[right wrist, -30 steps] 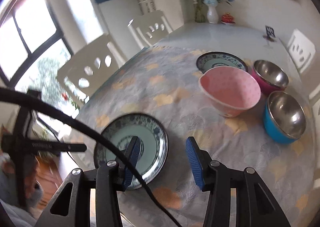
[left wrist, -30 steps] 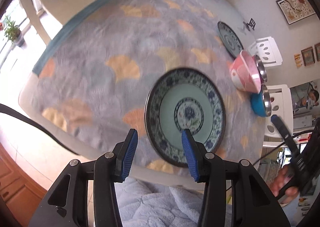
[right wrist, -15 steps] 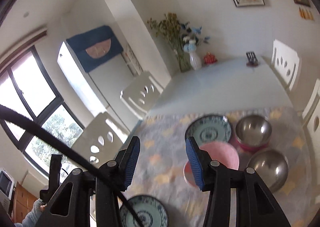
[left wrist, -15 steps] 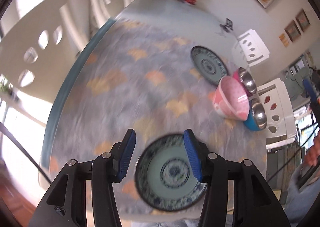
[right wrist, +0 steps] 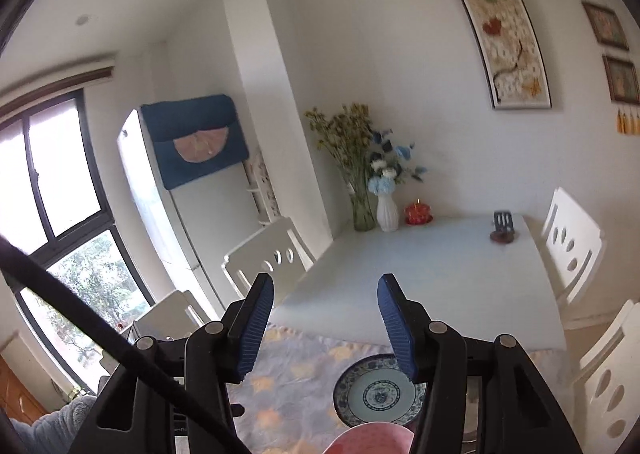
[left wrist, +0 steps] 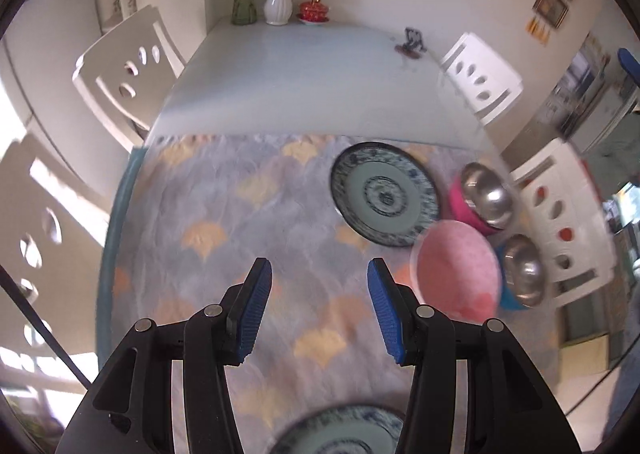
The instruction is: Organize plates and bowls
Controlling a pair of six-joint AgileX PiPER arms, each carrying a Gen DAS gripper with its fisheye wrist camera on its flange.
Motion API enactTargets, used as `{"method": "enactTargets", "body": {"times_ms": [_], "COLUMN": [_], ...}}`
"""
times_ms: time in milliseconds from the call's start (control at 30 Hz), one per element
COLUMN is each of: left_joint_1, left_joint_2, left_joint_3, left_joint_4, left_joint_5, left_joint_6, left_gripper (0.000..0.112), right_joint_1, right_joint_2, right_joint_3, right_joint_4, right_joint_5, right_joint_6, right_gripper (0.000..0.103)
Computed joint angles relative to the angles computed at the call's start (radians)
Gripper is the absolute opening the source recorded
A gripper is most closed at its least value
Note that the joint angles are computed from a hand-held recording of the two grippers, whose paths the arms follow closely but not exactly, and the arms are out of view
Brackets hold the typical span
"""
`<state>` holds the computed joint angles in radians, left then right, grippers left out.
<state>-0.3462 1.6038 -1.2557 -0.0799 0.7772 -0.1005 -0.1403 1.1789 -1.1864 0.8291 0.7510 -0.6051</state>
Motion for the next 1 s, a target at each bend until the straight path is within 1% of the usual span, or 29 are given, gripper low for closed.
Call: {"method": "enactTargets", "body": {"times_ms": [133, 200, 267, 333, 367, 467, 533, 567, 633, 667, 700, 767, 833, 933, 1000], "left_joint_1": [0.01, 0.016, 0.014, 0.017, 0.021, 0.024, 0.022, 0.024, 0.027, 0.026, 0.024, 0.018, 0.015, 0.001, -0.001], "left_joint_2": [0.145, 0.23, 0.303, 0.362, 0.399, 0.455, 0.481, 0.494, 0.515, 0.521, 0.532, 0.55, 0.563, 0.572, 0.58], "left_joint_3": [-0.131, -0.194, -0.238, -0.272, -0.291, -0.319, -0.329, -0.333, -0.341, -0.342, -0.347, -0.349, -0.36, -0.373, -0.381], "left_joint_4": [0.028, 0.044, 0.06, 0.044, 0.021, -0.031, -0.071, -0.104, -0.157, -0.17, -0.185, -0.227, -0.252, -0.249, -0.257], "left_joint_5": [0.029, 0.041, 0.053, 0.065, 0.072, 0.079, 0.078, 0.074, 0.069, 0.068, 0.067, 0.062, 0.065, 0.058, 0.056], "left_joint_6": [-0.039, -0.089, -0.144, -0.162, -0.16, -0.141, -0.123, -0.105, -0.081, -0.077, -0.072, -0.041, -0.021, -0.019, -0.011], "left_gripper": [0.048, 0.048, 0.048, 0.048, 0.048, 0.048, 0.048, 0.048, 0.048, 0.048, 0.048, 0.048, 0.048, 0.048, 0.048], "right_joint_1": [0.004, 0.012, 0.014, 0.023, 0.035, 0.062, 0.078, 0.093, 0.119, 0.122, 0.121, 0.121, 0.127, 0.147, 0.155], "right_joint_2": [0.212, 0.342, 0.467, 0.612, 0.679, 0.834, 0.934, 0.982, 1.023, 1.041, 1.042, 1.036, 1.047, 1.077, 1.112], "right_joint_3": [-0.058, -0.101, -0.16, -0.253, -0.309, -0.453, -0.558, -0.612, -0.65, -0.669, -0.666, -0.653, -0.666, -0.709, -0.758], "right_joint_4": [-0.029, -0.078, -0.132, -0.225, -0.297, -0.433, -0.483, -0.535, -0.62, -0.642, -0.647, -0.643, -0.669, -0.723, -0.732], "right_joint_5": [-0.01, -0.024, -0.006, 0.038, 0.067, 0.155, 0.238, 0.275, 0.305, 0.323, 0.32, 0.309, 0.323, 0.355, 0.402], "right_joint_6": [-0.011, 0.008, 0.043, 0.114, 0.174, 0.271, 0.304, 0.333, 0.389, 0.419, 0.438, 0.435, 0.441, 0.408, 0.369], "right_gripper": [0.052, 0.052, 0.052, 0.052, 0.052, 0.052, 0.052, 0.052, 0.052, 0.052, 0.051, 0.051, 0.051, 0.051, 0.052]}}
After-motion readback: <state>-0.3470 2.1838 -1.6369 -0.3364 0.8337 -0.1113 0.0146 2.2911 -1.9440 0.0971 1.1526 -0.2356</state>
